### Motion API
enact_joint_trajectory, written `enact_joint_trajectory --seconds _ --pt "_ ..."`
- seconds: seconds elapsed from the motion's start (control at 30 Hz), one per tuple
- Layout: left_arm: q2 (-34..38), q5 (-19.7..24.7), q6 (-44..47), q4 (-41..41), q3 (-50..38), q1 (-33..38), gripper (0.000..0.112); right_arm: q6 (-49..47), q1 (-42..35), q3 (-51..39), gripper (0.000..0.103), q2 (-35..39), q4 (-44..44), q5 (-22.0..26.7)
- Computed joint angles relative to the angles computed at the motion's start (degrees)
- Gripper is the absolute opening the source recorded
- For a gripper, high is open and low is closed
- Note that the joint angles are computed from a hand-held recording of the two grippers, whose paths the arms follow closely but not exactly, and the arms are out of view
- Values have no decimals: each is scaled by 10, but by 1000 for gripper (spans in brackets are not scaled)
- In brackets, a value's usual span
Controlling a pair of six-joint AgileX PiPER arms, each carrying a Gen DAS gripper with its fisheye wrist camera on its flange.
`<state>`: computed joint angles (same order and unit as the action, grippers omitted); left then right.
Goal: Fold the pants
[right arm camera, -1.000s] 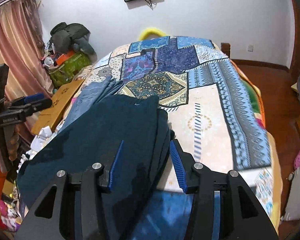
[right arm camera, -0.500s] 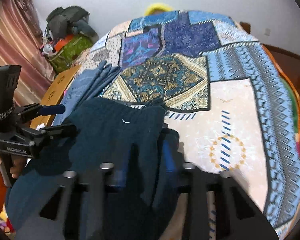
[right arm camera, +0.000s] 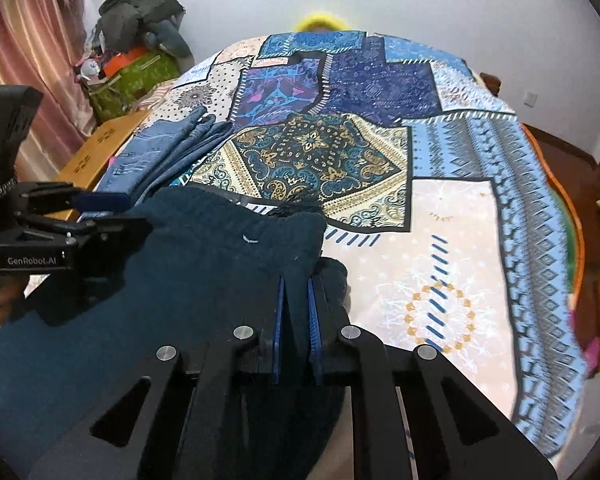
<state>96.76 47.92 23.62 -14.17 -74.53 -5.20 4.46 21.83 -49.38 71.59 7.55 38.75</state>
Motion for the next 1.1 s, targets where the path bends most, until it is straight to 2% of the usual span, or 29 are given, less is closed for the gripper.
enact_joint_trajectory --seconds 0.17,0.27,0.33,0.4,0.47,0.5,0.57,0.63,0.67,0.73,0.87,1.1 --pt "-66 16 1 -4 5 16 57 40 15 -19 10 -65 -27 42" --pt "-113 20 6 -8 15 22 65 81 41 -35 11 -102 -60 68" --pt "-147 25 13 -12 25 26 75 122 72 -44 13 -127 -95 84" --pt "-181 32 25 -23 37 34 80 165 106 -49 20 -155 -128 99" --pt "-200 46 31 -29 41 38 83 216 143 -49 38 -177 -165 111" --pt "-211 57 35 -30 43 40 85 240 159 -47 43 -184 -184 114" --pt "-225 75 39 -30 49 44 93 300 199 -38 61 -201 -226 127" --pt "-230 88 48 -37 58 51 99 331 222 -29 74 -216 -236 140" --pt "-229 98 49 -36 61 54 99 342 228 -21 78 -222 -234 142" --pt "-224 111 47 -35 71 59 99 350 228 2 81 -234 -211 141" --pt "-177 153 39 -32 78 67 99 325 204 45 81 -237 -143 134" --pt "-98 185 45 -51 94 77 99 148 76 134 81 -202 62 86"
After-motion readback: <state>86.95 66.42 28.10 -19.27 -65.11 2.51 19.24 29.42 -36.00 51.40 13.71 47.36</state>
